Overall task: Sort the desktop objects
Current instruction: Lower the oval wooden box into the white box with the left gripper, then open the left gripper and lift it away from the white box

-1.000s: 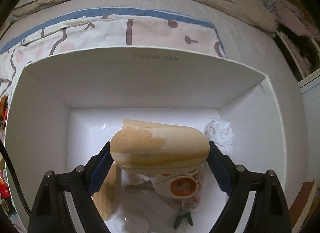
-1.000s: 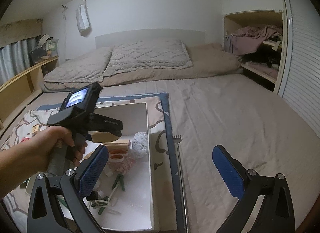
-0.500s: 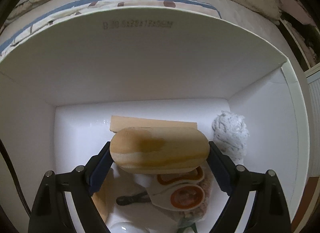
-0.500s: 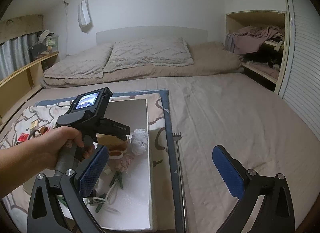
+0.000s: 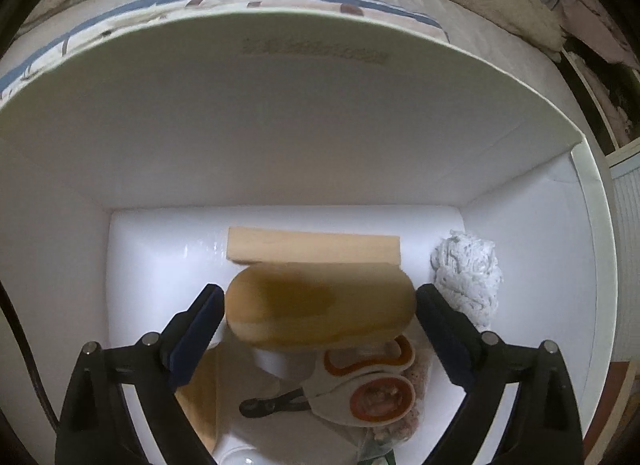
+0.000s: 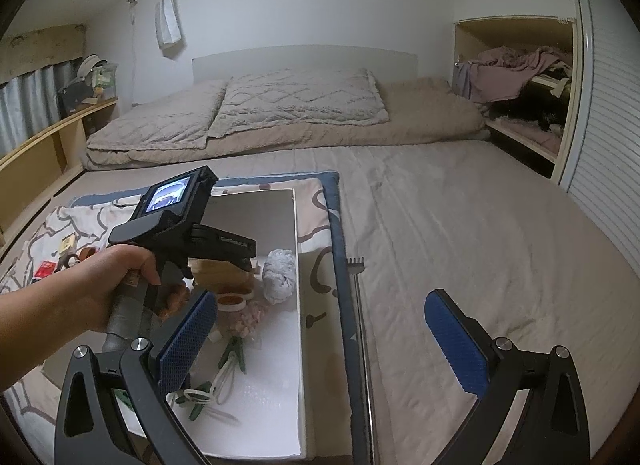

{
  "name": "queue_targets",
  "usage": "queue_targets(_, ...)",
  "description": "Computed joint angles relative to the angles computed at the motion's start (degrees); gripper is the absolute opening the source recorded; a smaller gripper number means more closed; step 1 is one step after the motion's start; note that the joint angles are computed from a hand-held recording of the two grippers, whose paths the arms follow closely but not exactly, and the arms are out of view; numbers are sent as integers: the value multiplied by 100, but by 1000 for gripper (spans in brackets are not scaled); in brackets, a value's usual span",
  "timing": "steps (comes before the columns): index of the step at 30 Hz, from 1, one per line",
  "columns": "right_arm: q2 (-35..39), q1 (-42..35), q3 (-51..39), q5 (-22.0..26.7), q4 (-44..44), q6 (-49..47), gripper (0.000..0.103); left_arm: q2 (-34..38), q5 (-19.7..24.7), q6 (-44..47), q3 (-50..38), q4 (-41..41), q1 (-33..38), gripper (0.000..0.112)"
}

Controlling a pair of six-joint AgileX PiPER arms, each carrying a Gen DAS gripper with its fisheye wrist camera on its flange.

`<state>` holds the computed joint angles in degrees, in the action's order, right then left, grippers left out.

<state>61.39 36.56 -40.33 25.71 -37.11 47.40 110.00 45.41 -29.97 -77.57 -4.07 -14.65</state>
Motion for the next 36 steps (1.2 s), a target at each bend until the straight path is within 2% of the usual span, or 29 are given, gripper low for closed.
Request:
queue_targets(10,53,-146,-12,-102,217,-218,103,-699,46,499,432,-506,126,97)
queue_targets(16,-20,-29,-81,-7,94,-97,103,-1457,95,249,788,-250,-256,97)
queue_targets(17,-52,-22,-85,-2,97,-85,103,-1457,181,73,641,-141,-410,97)
queue_targets(23,-196,25,-157,49,223,-58,103,-1697,414,310,444,-66,-506,97)
queue_targets(25,-213,211,-205,213,-108,324,103,-1668,431,348,326,76,-577,97)
queue_targets(28,-218,585,-310,560,-655,935,103,-2120,426,304,589,309,-684,97)
queue_targets(36,-92,1536,-715,1443,-1396,1972,103,-3075,357,350,1196,592,-735,97)
